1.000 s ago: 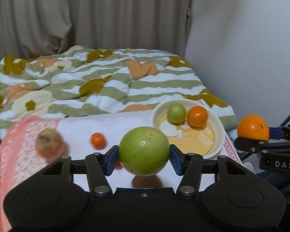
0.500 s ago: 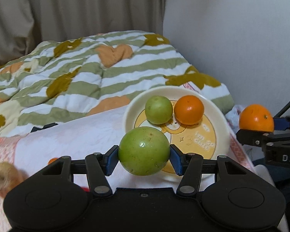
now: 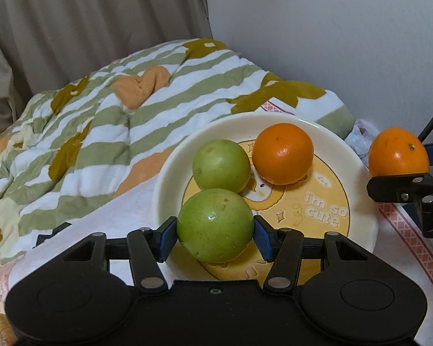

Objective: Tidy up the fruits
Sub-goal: 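Carry the green apple with the left tool into the bowl and release, then lower the mandarin with the right tool into the bowl and open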

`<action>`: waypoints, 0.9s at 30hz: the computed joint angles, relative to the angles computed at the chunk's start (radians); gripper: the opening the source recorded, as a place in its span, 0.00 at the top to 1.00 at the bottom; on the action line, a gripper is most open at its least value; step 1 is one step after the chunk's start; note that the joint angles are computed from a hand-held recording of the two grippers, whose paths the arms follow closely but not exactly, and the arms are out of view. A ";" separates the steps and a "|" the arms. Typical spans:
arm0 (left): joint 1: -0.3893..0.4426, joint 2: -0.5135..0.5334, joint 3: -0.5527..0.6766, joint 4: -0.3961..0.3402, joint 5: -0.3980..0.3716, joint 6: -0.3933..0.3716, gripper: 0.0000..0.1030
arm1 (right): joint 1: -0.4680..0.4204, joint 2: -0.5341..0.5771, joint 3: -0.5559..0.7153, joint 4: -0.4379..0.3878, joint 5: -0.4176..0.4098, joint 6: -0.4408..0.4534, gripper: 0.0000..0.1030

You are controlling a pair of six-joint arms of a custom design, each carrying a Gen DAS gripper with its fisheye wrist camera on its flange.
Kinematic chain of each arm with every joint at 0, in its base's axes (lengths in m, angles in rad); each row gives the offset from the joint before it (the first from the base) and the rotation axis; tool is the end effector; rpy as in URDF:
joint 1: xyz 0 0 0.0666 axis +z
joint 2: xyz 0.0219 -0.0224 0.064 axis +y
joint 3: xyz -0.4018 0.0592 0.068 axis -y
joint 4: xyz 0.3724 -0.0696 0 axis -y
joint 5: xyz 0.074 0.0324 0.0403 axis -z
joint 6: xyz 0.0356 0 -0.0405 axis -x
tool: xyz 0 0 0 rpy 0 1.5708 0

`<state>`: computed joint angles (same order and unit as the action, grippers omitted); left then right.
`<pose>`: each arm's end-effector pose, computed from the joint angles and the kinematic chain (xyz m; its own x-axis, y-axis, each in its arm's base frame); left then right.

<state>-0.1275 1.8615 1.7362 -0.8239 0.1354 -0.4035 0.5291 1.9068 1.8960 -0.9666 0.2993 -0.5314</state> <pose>0.6293 -0.0859 0.3606 -0.6615 0.4770 -0.5787 0.5042 0.8541 0.1277 0.5676 0.3193 0.3938 -0.7893 0.0994 -0.6059 0.0696 0.9949 0.0726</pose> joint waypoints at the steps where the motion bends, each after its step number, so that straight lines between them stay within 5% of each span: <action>1: -0.002 0.001 0.001 0.000 -0.003 0.001 0.39 | -0.001 0.001 0.001 -0.001 0.001 -0.003 0.28; 3: -0.003 -0.013 -0.019 0.037 -0.001 -0.005 0.10 | -0.003 -0.002 -0.002 0.000 0.003 -0.005 0.28; 5: -0.004 -0.033 -0.041 0.075 -0.008 -0.006 0.00 | -0.005 -0.006 -0.004 0.003 0.004 -0.006 0.28; 14: 0.027 -0.073 -0.039 -0.012 -0.018 0.046 0.00 | -0.010 -0.010 -0.001 0.020 -0.015 0.029 0.28; 27: 0.071 -0.132 -0.085 -0.019 -0.010 0.118 0.00 | 0.029 0.113 0.127 0.014 -0.085 0.160 0.28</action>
<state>-0.0564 1.7293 1.6513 -0.8433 0.1249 -0.2858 0.5584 2.0195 2.0230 -0.9522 0.2146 -0.3711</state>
